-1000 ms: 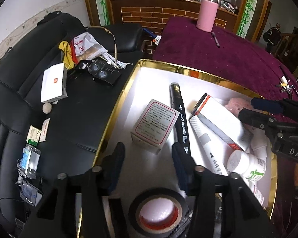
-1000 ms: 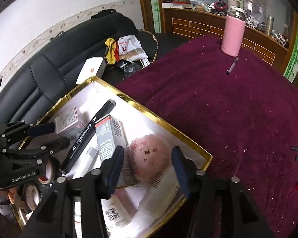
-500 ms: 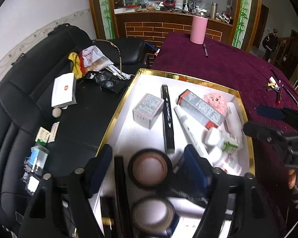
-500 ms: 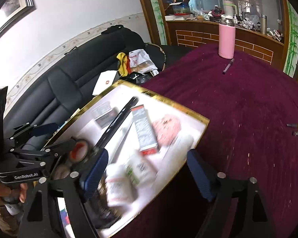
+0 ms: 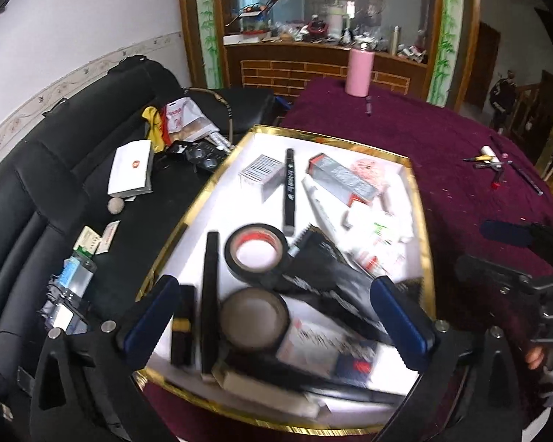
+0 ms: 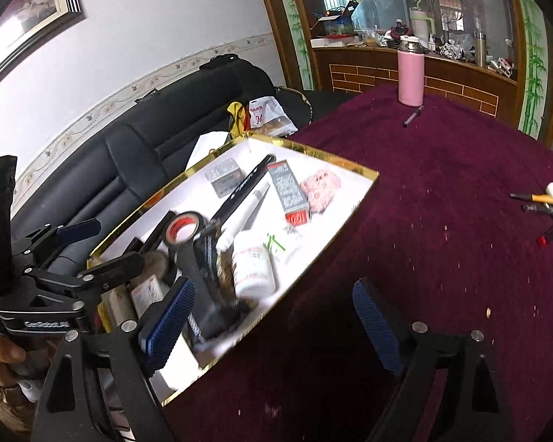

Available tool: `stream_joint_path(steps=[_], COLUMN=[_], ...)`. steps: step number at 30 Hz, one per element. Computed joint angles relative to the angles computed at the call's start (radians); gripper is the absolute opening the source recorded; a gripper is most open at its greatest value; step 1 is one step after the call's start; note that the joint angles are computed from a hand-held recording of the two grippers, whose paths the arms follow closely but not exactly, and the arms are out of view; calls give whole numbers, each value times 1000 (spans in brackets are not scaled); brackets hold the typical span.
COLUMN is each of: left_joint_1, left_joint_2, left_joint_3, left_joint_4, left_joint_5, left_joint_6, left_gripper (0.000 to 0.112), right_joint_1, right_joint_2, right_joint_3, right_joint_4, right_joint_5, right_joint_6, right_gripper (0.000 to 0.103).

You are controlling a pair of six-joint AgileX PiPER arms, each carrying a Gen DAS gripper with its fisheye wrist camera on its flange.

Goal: Organize objects
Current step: 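Open both tools to release the box and toy, then withdraw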

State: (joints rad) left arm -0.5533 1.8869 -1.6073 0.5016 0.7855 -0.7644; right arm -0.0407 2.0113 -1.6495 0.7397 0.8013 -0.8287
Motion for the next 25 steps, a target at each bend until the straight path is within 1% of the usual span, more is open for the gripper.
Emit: stream_joint_path(steps=[3,4,5,6,7,9,10,11,13,15,17,22,25], left_joint_1=[-22,-31,-49,-77,-112,-178,-199,-212,-209,-191,-185,-195,-209], left_joint_2=[-69,-88,-105,-123,-136,-151,-161,-169,-178,-177,-163,-135,-116], left_joint_3=[106,133,156,179,184,220,235,242,239,228,213,207,203], left_joint_4=[3,19,73,167,267,447,497,517,501,456,434,408,444], left_joint_5=[-42,-48,-43,-8,66,158,195,218,224,202,198,217,265], left_joint_6=[-51,-78,-145,-245,-328,-475,-522,-548,-545,-515,-498,-516,-552], left_gripper=[103,103,103,103,103,103,103,103,103,103,103,103,103], right_joint_1=[-17,-23,-28,-33,-37,-44,-46,-47,-50,-52,-49,-39,-36], right_joint_2=[-36,-46,-54,-60,-63,-70,-75,-79,-86,-91,-96,-97,-91], right_joint_3=[72,93,110,123,135,152,165,173,183,191,196,203,201], right_joint_4=[35,47,56,63,70,81,90,98,122,135,143,138,135], right_joint_5=[-18,-25,-28,-30,-31,-32,-35,-37,-34,-30,-30,-32,-32], right_joint_6=[-58,-76,-90,-100,-111,-130,-143,-154,-175,-186,-198,-202,-201], right_gripper=[92,92,92,92,92,92,92,92,92,92,92,92,92])
